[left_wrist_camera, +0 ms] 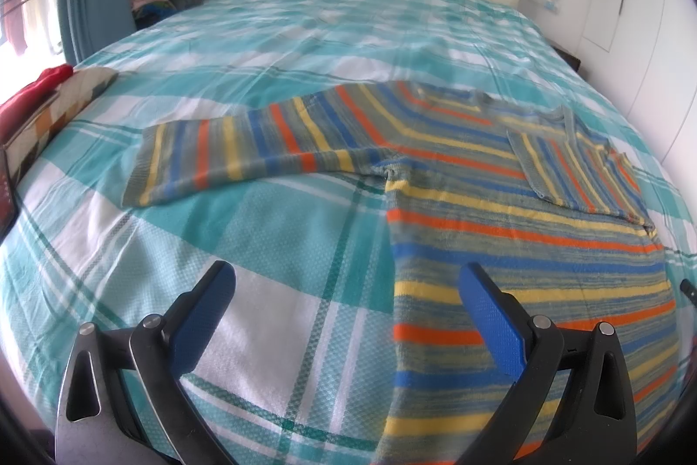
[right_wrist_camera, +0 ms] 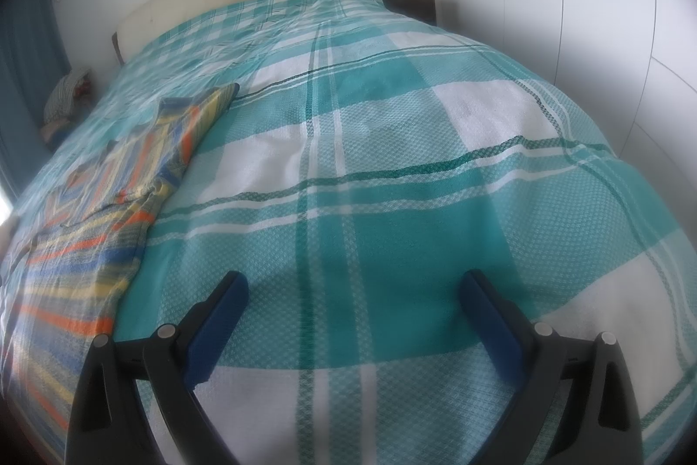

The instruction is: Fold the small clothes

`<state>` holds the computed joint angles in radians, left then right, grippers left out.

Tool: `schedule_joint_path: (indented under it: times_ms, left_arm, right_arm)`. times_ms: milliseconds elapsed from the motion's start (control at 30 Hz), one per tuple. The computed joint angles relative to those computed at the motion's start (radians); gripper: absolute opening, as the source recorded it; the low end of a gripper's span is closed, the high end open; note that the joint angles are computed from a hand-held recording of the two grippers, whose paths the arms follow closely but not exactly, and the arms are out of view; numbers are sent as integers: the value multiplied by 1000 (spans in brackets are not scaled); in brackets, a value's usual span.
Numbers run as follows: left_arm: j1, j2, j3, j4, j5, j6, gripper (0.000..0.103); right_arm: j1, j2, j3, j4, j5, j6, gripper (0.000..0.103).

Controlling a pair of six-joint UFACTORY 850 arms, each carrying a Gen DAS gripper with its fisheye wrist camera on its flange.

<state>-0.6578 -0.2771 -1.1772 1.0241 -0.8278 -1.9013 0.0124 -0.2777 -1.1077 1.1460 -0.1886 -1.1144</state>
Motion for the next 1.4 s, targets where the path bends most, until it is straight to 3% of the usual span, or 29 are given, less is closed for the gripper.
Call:
schedule_joint_path:
  times_ms: [933, 1033, 1200, 1300, 1400]
  left_arm:
    - [4, -13, -3, -27, 13, 36, 102]
    - [17, 5, 13, -48, 49, 51, 102]
    - [107, 157, 135, -45, 212, -22, 102]
    - [230, 277, 226, -47, 336, -78, 102]
    - [384, 335, 267, -197, 424, 48, 102]
  right_arm:
    - [0, 0, 0, -4, 0, 3, 97]
    - [0, 0, -1, -6, 0, 5, 97]
    - [0, 0, 3, 8, 1, -9, 97]
    - [0, 0, 3, 8, 1, -10, 98]
    - [1, 0, 3, 4, 2, -5, 98]
